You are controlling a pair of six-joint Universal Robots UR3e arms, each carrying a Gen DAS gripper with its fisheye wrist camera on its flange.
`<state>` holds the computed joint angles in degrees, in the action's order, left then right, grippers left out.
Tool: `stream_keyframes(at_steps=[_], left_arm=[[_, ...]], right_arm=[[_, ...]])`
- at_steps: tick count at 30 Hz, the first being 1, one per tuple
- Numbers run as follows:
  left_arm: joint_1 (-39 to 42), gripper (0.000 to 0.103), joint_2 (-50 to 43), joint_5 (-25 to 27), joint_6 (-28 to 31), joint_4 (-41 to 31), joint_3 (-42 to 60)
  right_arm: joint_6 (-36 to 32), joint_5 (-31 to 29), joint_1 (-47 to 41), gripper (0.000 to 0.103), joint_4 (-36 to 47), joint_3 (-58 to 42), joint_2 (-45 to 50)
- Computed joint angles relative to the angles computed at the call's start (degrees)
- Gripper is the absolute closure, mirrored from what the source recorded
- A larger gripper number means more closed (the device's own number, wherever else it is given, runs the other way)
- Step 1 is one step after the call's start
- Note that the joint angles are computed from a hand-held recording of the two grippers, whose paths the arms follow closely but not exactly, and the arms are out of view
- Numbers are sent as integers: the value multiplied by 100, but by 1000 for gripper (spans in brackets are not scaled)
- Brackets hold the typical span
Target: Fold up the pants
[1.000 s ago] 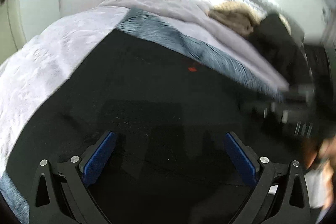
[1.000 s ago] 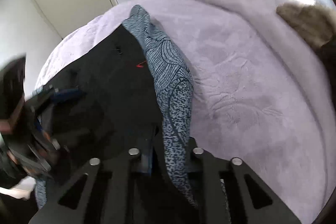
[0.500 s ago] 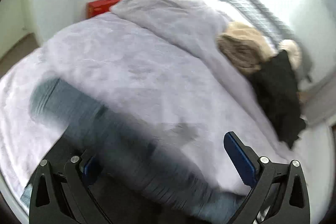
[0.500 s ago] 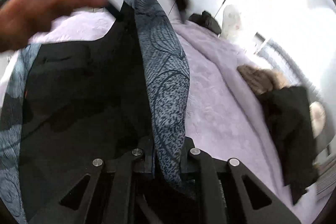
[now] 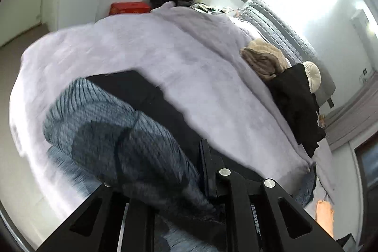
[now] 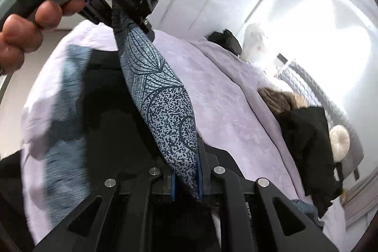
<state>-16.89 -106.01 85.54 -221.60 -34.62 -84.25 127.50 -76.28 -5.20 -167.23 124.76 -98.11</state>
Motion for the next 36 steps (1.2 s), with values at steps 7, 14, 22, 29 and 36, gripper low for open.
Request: stream_keyframes(at_steps=[7,14,22,29,36], left_arm=[[1383,83,240,-1997,-182,2259,-2901],[1067,60,1133,-1024,131,1646,-3132],[849,55,2409,-272,-48,1311,-3579],[-285,55,397,-537,460,960,-1255],[-1337,44,-1261,449,902,-257,659]], right_arm=[[78,-2319,1813,88,-2437,703,1668],[298,-2498,1915,83,-2345,719,1524],[458,-2050,1937,28,-1281,1236,-75],[724,679,-634,22,2595,735,-2525],[2124,812,-3551,18,3694,-1524,-874]])
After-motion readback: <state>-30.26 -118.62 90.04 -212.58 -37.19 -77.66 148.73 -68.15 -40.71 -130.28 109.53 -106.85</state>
